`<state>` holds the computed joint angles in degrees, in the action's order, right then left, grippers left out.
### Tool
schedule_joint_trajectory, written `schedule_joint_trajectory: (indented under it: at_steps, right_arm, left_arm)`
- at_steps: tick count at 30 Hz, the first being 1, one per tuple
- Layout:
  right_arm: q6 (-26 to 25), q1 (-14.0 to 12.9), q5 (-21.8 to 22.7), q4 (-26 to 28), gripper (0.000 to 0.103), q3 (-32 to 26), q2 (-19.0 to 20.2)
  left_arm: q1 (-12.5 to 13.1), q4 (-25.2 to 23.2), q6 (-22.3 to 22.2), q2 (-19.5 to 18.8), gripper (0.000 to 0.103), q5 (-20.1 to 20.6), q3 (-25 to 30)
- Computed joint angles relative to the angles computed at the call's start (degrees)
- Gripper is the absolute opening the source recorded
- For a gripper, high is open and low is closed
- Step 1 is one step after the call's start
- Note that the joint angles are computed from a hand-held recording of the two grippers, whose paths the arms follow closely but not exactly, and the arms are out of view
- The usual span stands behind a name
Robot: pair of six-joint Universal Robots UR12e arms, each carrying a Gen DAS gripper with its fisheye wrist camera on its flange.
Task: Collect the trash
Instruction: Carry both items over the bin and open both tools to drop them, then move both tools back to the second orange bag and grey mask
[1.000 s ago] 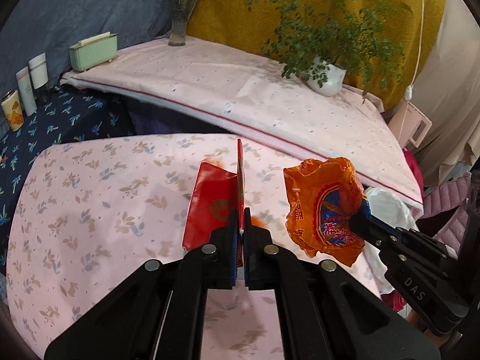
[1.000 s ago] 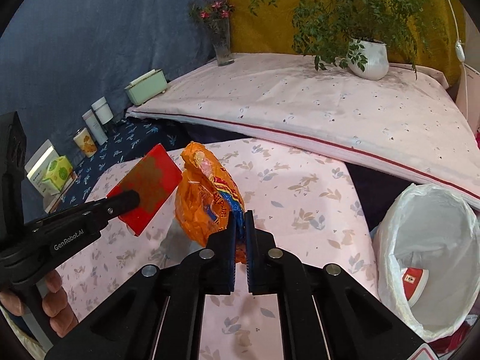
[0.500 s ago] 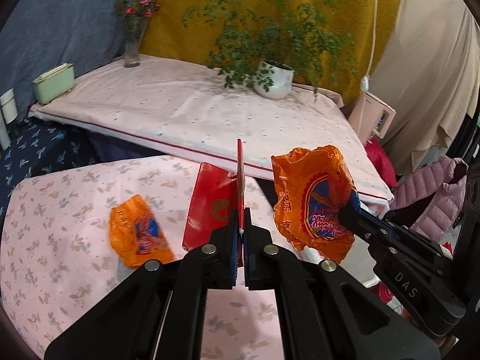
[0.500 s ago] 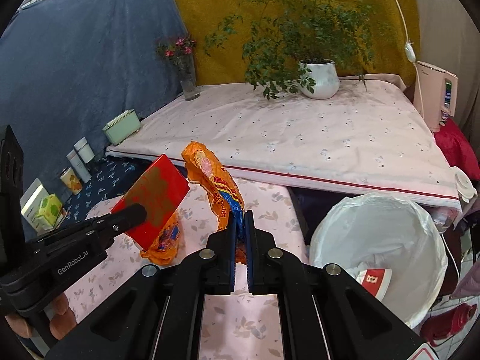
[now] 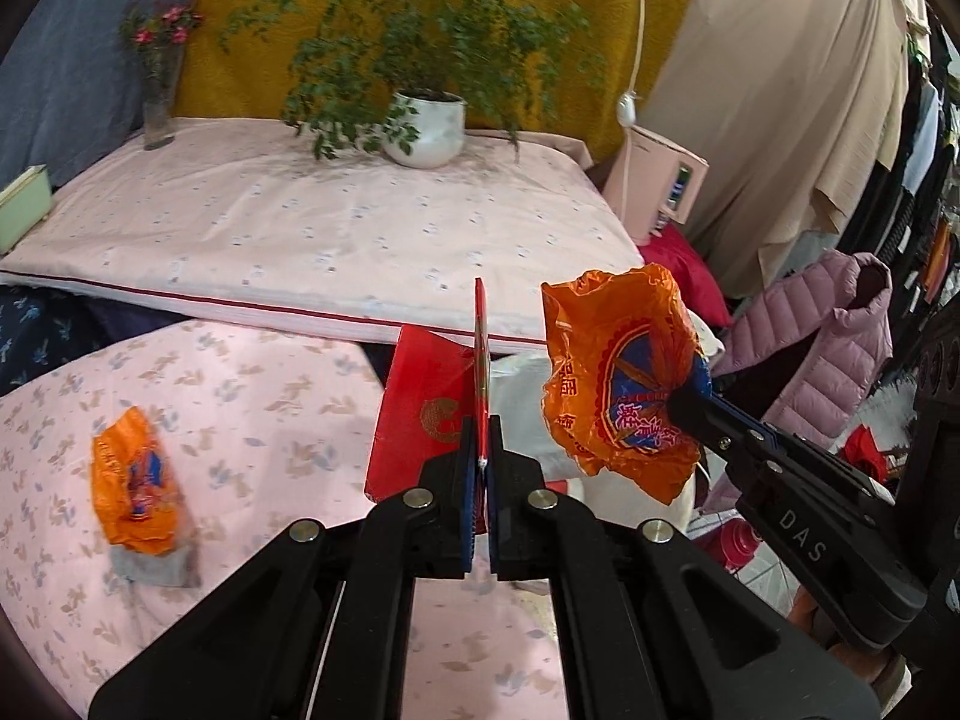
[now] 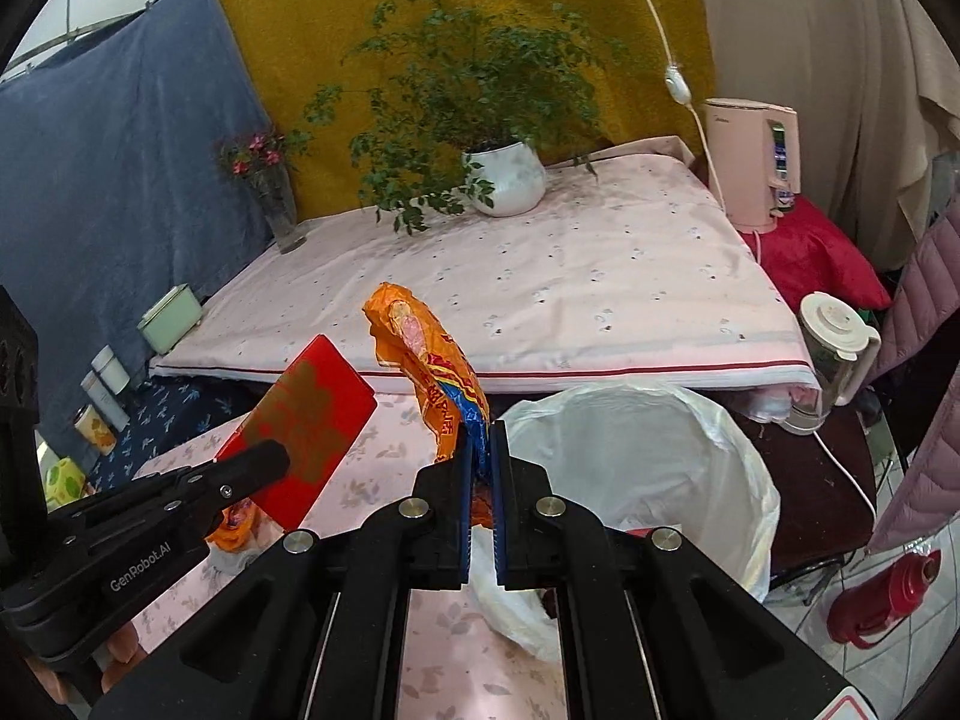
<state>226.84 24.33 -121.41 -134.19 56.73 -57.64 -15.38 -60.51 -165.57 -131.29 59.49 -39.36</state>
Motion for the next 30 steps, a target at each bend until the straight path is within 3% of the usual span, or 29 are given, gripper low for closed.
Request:
schedule_joint_trajectory:
  at_steps: [9, 12, 13, 14, 15, 17, 24, 30]
  right_arm:
    - [4.57, -1.09, -1.31, 0.18, 0.005, 7.08, -3.95]
    - [5.15, -1.25, -1.42, 0.61, 0.006, 7.84, -4.33]
    - [5.19, -1.23, -1.8, 1.25, 0.01, 7.82, -4.31]
    - [5.57, -1.16, -2.68, 2.15, 0.015, 7.56, -4.18]
    - [5.91, -1.05, -3.23, 2.84, 0.019, 7.23, -4.0]
    - [6.26, -0.99, -3.66, 2.67, 0.033, 7.35, -3.99]
    - [6.22, -0.88, -3.73, 2.69, 0.036, 6.81, -3.59]
    - [4.7, -0.48, -3.17, 2.71, 0.042, 5.01, -2.42]
  left_arm:
    - [-1.82, -4.48, 2.79, -1.26, 0.003, -2.14, 1.66]
    - [-2.01, -5.23, 2.34, -1.59, 0.007, -2.96, 2.0]
    - [-2.13, -5.3, 1.77, -1.71, 0.022, -2.52, 2.17]
    - [-2.26, -4.9, 1.23, -1.74, 0.043, -1.84, 2.12]
    - [-2.35, -3.57, 0.53, -1.5, 0.05, -1.02, 1.48]
    - [-2.39, -1.61, -0.02, -1.07, 0.052, -0.08, 0.4]
    - [-1.96, -1.51, -2.42, -1.27, 0.055, 2.76, 0.58]
    - [-1.37, 1.57, -5.05, -0.6, 0.064, 5.43, -0.94]
